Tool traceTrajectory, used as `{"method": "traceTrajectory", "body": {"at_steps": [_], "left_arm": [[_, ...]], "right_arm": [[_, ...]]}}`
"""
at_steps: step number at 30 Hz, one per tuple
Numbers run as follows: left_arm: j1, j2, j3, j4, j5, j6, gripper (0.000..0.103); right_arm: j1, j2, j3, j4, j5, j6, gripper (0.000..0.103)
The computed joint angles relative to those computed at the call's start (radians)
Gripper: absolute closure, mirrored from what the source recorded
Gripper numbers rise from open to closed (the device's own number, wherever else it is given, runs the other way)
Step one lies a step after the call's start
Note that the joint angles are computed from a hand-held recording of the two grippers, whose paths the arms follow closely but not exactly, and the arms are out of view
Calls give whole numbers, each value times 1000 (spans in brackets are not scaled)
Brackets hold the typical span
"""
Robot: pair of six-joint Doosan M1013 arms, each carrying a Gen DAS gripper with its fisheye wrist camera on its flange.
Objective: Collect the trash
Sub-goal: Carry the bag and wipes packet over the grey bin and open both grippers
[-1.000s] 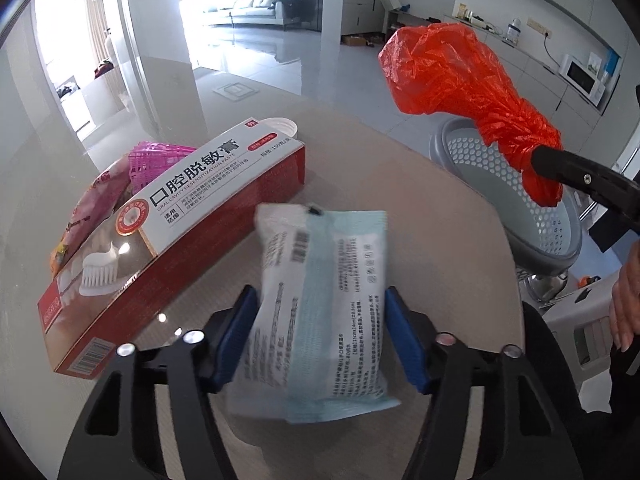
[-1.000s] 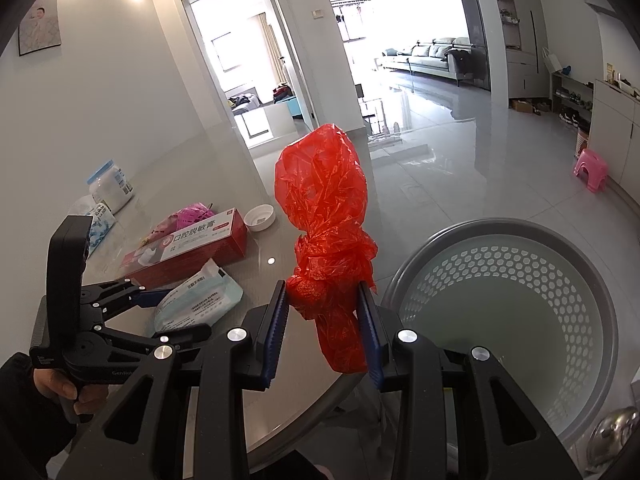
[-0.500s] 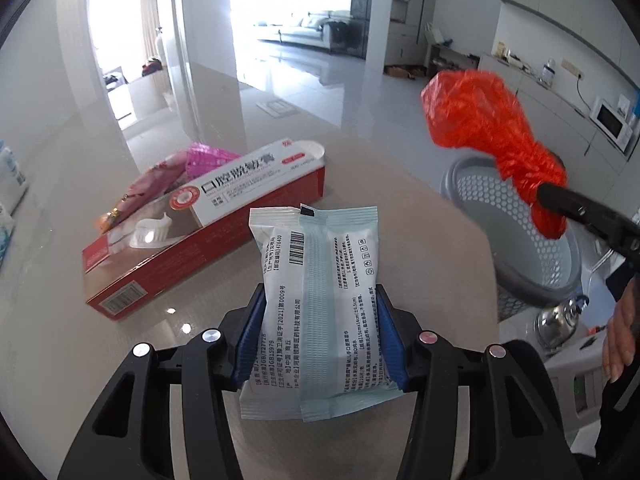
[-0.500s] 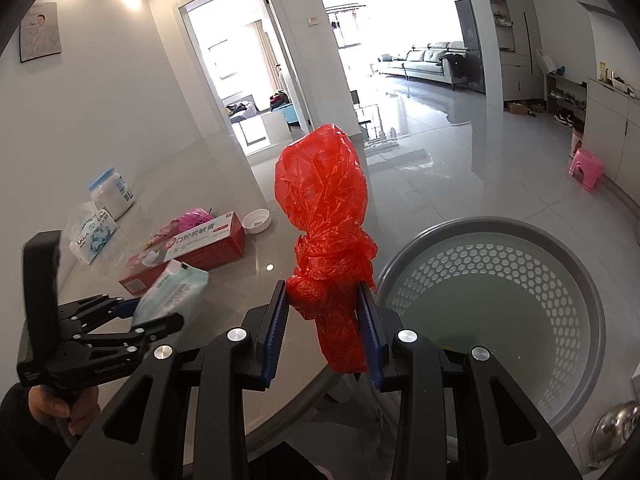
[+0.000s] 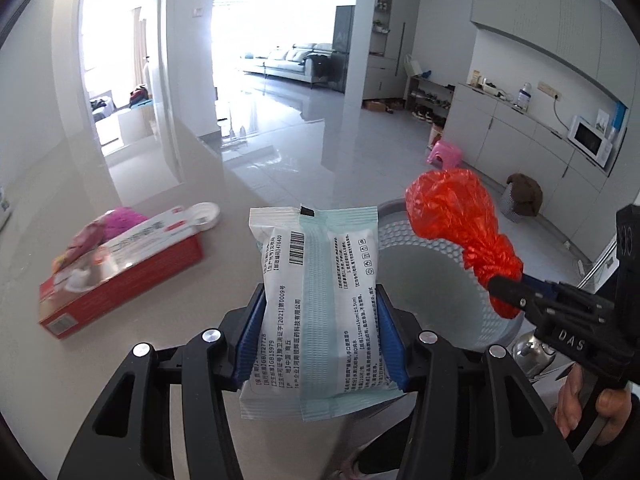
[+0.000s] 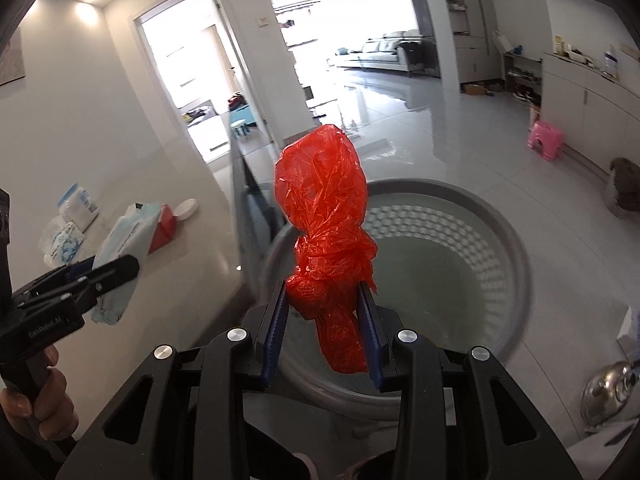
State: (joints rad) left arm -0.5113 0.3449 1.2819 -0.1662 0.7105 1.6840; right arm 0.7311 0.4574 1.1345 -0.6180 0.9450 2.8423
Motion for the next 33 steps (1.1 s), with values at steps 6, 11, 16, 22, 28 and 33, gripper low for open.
{"method": "traceTrajectory", "body": {"at_steps": [6, 11, 16, 22, 28, 33], "left_arm": [[-60, 47, -48, 15, 21, -3, 53], [-95, 79, -73, 48, 52, -41, 53], [-110, 115, -111, 86, 88, -78, 53], [-109, 163, -170, 90, 148, -99, 53], [-114, 185, -204, 113, 179, -117, 51], [-114, 186, -209, 110, 188, -149, 49]], "right_arm": [[-7, -49, 82, -33, 38, 75, 70], [-18, -71, 129, -32, 29, 109, 70], [-34, -76, 152, 7, 5, 87, 70], [-48, -71, 146, 33, -14, 46, 70], [-64, -68, 152, 45, -56, 39, 70], [-67, -88, 185, 49, -76, 27, 68]]}}
